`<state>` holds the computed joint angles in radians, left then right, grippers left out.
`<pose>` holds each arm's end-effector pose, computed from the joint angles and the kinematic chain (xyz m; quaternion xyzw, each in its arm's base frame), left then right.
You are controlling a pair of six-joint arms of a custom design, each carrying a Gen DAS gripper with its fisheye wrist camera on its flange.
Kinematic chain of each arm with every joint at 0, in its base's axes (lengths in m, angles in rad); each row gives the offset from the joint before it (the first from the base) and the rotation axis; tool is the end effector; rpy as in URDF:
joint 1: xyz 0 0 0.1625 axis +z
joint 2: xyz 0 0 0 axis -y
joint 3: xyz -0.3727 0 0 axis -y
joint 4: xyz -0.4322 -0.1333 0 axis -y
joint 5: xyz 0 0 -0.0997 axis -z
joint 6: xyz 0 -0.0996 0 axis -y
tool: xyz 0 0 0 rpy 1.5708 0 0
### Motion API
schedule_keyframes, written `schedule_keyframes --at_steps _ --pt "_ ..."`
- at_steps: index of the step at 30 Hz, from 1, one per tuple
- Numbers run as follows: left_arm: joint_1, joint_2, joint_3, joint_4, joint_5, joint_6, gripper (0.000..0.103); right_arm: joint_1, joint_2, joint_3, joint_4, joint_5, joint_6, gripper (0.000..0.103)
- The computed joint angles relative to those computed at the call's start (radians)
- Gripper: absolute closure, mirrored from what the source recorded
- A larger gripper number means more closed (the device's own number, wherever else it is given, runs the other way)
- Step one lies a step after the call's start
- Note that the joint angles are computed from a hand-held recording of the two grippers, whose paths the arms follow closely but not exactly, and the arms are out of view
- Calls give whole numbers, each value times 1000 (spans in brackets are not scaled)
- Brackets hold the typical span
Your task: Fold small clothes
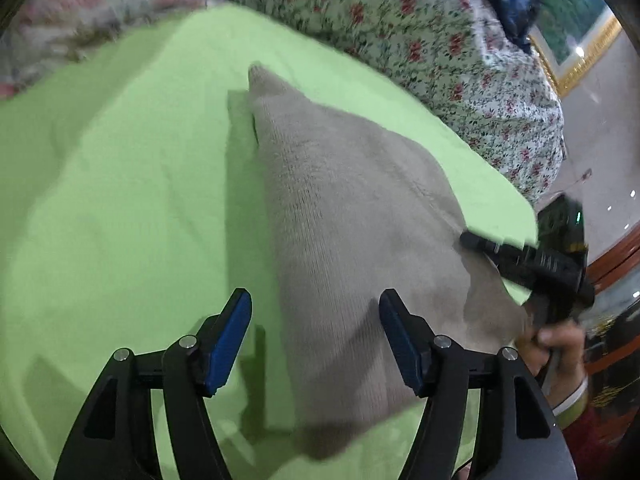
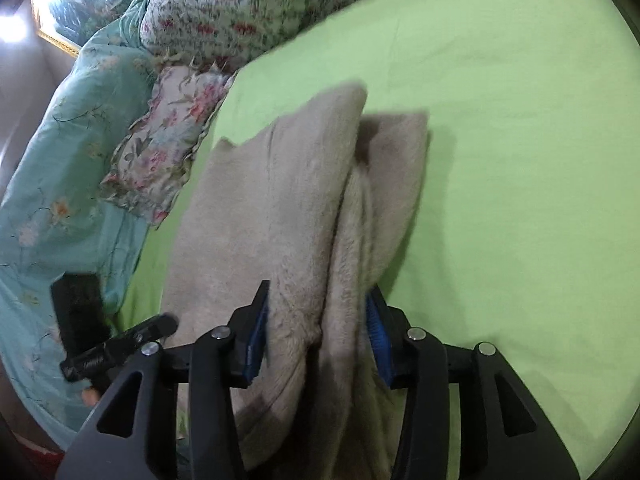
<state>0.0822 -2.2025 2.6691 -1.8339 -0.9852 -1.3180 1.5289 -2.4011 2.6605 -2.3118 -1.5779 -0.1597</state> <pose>-0.2305 -0.2080 0.1674 0.1104 0.9465 -0.2669 0.1438 0.1209 -0.2824 0.2610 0.0563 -0.9695 0.2369 0.0274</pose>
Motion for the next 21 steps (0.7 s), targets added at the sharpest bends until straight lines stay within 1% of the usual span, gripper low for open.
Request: schedule_keyframes --at_steps 1,3,4,7,9,10,12,13,14,16,18,19,20,21 --pt "-44 7 -12 63 13 -46 36 12 -10 -4 -21 -18 -1 55" --pt "-130 -13 -17 170 5 -88 33 25 4 -21 -49 -22 -1 55" --pt "-152 -2 -21 190 -3 -97 33 27 15 -28 -53 -18 -1 55" --pt "-223 3 -12 240 -45 -108 33 71 126 -58 -145 -48 6 55" --pt "-232 18 -6 235 -70 -104 33 88 216 -82 -215 -69 16 56" --pt "-231 23 -4 230 -81 -107 33 97 278 -103 -245 -90 23 58" --pt "-227 7 0 234 -84 -124 33 112 363 -133 -271 -122 41 62" --pt "-224 -2 1 235 -81 -128 33 113 391 -148 -271 -135 48 75" --pt "-220 -8 -1 235 -75 -133 33 111 406 -162 -258 -133 53 92" --pt "-207 -39 0 244 -65 -143 33 101 348 -147 -257 -74 41 92" --pt "-192 -77 8 247 -59 -153 33 76 227 -105 -255 26 20 93" --pt "-185 -97 15 241 -60 -158 33 64 175 -89 -246 58 19 93" --pt "-180 -123 24 238 -61 -160 33 45 95 -64 -225 82 25 93" --pt "-178 -149 33 235 -62 -165 33 26 57 -50 -209 101 23 93"
